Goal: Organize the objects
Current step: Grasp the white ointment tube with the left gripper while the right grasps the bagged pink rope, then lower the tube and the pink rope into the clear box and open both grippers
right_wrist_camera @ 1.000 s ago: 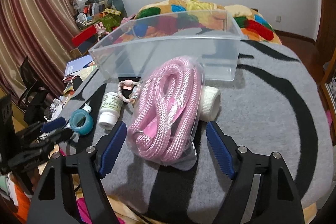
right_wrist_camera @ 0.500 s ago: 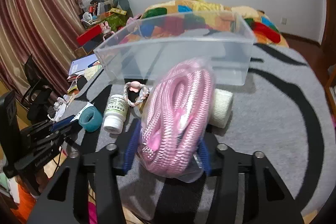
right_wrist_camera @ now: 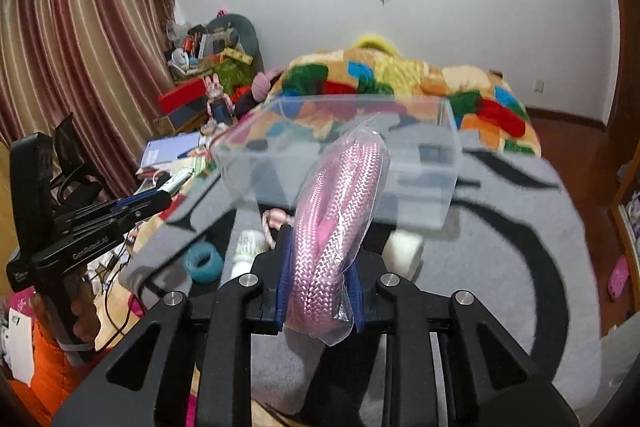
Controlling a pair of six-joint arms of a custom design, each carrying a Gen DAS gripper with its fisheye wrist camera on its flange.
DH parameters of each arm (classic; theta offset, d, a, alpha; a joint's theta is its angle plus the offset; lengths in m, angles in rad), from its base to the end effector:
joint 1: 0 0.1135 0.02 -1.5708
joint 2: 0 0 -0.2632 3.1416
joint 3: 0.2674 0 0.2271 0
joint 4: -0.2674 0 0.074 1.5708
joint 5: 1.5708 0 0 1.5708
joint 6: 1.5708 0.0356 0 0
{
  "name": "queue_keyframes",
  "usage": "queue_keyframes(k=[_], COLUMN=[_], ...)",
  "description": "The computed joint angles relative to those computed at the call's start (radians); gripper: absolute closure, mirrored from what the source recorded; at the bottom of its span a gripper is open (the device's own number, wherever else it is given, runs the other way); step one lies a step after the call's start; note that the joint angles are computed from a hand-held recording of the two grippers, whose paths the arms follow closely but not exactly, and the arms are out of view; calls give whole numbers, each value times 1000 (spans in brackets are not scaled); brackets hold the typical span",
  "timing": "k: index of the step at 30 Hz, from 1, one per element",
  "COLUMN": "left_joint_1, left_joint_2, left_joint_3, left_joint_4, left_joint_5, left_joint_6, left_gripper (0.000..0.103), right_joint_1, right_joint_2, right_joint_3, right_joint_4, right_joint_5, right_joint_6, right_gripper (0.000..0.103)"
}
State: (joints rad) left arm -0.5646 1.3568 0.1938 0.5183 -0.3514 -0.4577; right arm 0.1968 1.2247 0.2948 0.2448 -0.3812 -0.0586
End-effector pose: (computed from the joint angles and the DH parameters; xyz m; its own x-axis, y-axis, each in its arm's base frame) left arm 0.1687 -0.0923 0.1289 -0.5747 -0.1271 -0.8084 0.0178 0.9857 -0.1676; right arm 0.1864 0.0507 0.1537 -0.5923 -0.1735 -0.7868 -0.4996 0.8453 0.1897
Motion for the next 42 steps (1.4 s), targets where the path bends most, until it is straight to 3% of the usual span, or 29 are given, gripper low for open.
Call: queue_keyframes(k=[4,12,21,30,36,42], left_joint_1=[47,129,199,201,190,164], left_joint_2=[10,140,370,525,524,466], left_joint_3=[59,244,481,623,616,568], left_joint_4=[-8,-61,-166,-246,-242,-233], left_joint_5=[37,109,195,186,193,184], left_joint_6=[36,85,108,113,126,126], left_gripper=[88,88,88,88,87,66], right_joint_1=[-6,-21,-1,50,62,67], right_joint_2=[12,255,518,634,649,555], right_joint_3=[57,275,504,587,579,488], right_joint_4=[1,34,-28,-93,-108,-70], right_joint_5=[19,78,86,144,171,212], right_joint_6=[12,52,55,6,-4,-40], right_gripper=[81,81,81,81,78,70])
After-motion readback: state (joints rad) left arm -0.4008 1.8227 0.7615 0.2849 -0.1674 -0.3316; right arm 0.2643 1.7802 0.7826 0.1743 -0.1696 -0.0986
